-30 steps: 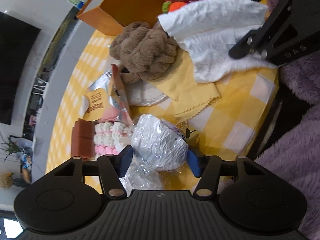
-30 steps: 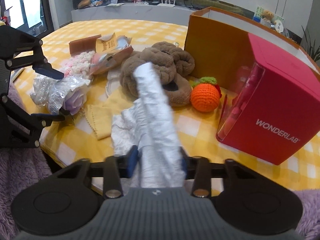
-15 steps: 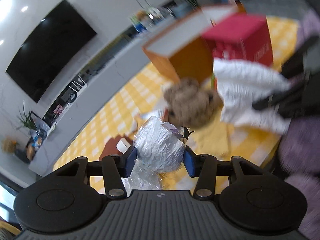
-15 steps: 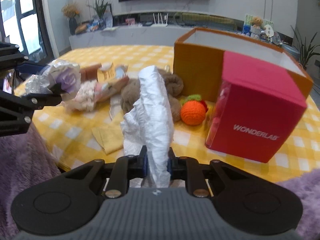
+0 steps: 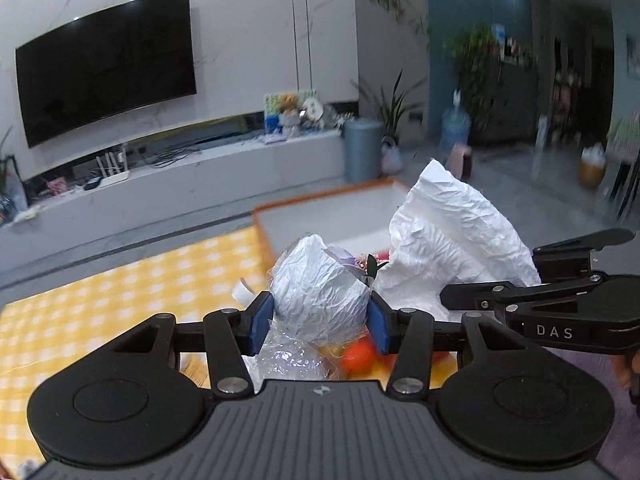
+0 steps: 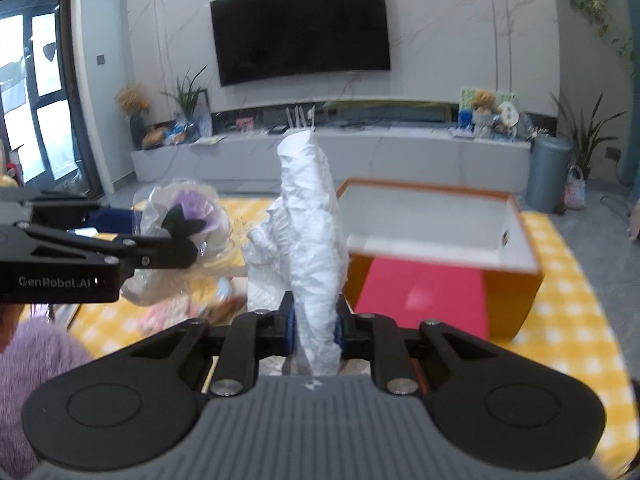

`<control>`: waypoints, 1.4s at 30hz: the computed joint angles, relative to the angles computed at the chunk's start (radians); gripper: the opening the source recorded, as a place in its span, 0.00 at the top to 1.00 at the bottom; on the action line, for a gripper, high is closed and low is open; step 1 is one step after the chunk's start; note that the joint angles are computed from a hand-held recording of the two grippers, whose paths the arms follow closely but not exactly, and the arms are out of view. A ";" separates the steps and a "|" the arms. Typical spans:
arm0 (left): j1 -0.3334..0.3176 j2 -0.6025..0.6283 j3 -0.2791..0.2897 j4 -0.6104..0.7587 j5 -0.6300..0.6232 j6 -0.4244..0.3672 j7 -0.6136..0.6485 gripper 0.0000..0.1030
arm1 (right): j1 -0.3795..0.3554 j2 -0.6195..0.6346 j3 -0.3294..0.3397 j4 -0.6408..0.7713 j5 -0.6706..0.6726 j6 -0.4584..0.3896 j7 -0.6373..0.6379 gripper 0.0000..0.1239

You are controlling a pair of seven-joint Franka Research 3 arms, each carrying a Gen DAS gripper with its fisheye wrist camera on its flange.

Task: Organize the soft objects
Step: 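Carry the white cloth and foil bundle over the orange box with both grippers, then open both grippers to drop the cloth and foil bundle into the box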

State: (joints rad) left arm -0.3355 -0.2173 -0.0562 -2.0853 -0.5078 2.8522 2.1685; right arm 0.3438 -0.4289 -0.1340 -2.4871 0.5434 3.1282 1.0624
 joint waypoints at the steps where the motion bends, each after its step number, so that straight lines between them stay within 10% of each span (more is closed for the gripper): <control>1: -0.014 0.027 0.016 0.044 -0.037 -0.020 0.020 0.45 | -0.027 0.009 0.011 0.027 -0.013 -0.024 0.013 0.86; 14: 0.115 0.368 -0.102 0.497 -0.163 -0.158 0.060 0.45 | -0.272 0.304 0.124 0.481 -0.307 -0.301 0.181 0.86; 25: 0.199 0.586 -0.201 0.712 -0.002 -0.189 -0.050 0.45 | -0.273 0.646 0.093 0.861 -0.387 -0.445 0.214 0.86; 42: 0.243 0.730 -0.286 0.822 0.257 -0.258 -0.131 0.44 | -0.297 1.082 0.097 1.440 -0.377 -0.906 0.228 0.82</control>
State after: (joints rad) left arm -0.0928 0.5124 -0.3420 -1.2636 -0.2503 2.5939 2.0375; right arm 0.0471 0.6532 -0.0367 -1.0471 0.1662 2.2219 1.2899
